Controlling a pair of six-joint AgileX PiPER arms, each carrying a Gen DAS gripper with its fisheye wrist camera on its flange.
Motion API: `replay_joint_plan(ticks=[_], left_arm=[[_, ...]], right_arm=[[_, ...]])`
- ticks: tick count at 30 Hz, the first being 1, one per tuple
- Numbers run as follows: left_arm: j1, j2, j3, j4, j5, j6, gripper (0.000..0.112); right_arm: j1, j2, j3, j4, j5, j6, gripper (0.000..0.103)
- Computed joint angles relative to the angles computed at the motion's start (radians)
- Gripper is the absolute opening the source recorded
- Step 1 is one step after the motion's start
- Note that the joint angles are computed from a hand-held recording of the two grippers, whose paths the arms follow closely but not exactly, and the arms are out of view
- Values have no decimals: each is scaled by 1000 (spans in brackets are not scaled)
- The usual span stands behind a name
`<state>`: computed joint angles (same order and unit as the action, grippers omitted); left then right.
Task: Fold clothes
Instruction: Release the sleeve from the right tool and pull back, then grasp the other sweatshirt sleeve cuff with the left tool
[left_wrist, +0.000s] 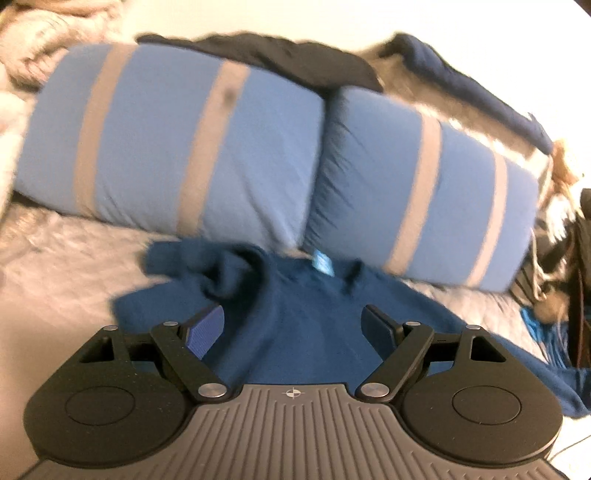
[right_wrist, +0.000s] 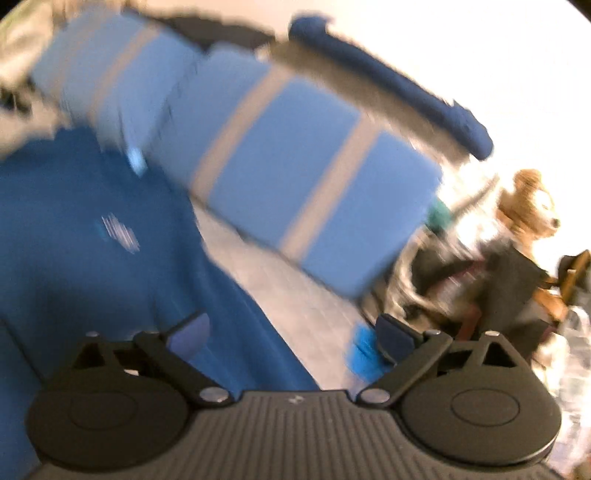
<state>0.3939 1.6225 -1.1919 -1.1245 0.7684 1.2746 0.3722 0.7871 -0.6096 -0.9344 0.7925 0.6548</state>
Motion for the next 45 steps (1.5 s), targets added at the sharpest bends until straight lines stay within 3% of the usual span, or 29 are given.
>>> replay_joint_plan(ticks=[4,7,12,15,24,28,35,38,45], left_arm=[[64,45,-141,47,42,-91,82],[93,85,-226,51,61,-130,82],[95,175,-315,35,91,-161,81],[69,252,-371,48,120,-212,81],[-38,504,-588,27,195,-341,80],[-89,647,-771,71,226,-513,80],[-131,880,-1091,118,315,-810,45],[-131,899,-1127,128,327,-830,7],[-73,692,-887,62,203,-654,6]], right_arm=[[41,150,-141,37,-110,135,101],[96,287,-249,-9,-146,307,102],[245,526,-387,-200,-97,634,103],[293,660,-451,-226,-95,804,103],[360,972,-493,-437,-141,1256,103],[331,1016,-487,-407,-189,1269,103],[323,1019,-465,-463,-188,1335,103],[317,1028,-476,-446,-197,1308,103],[314,1039,-484,-424,-216,1268,103]])
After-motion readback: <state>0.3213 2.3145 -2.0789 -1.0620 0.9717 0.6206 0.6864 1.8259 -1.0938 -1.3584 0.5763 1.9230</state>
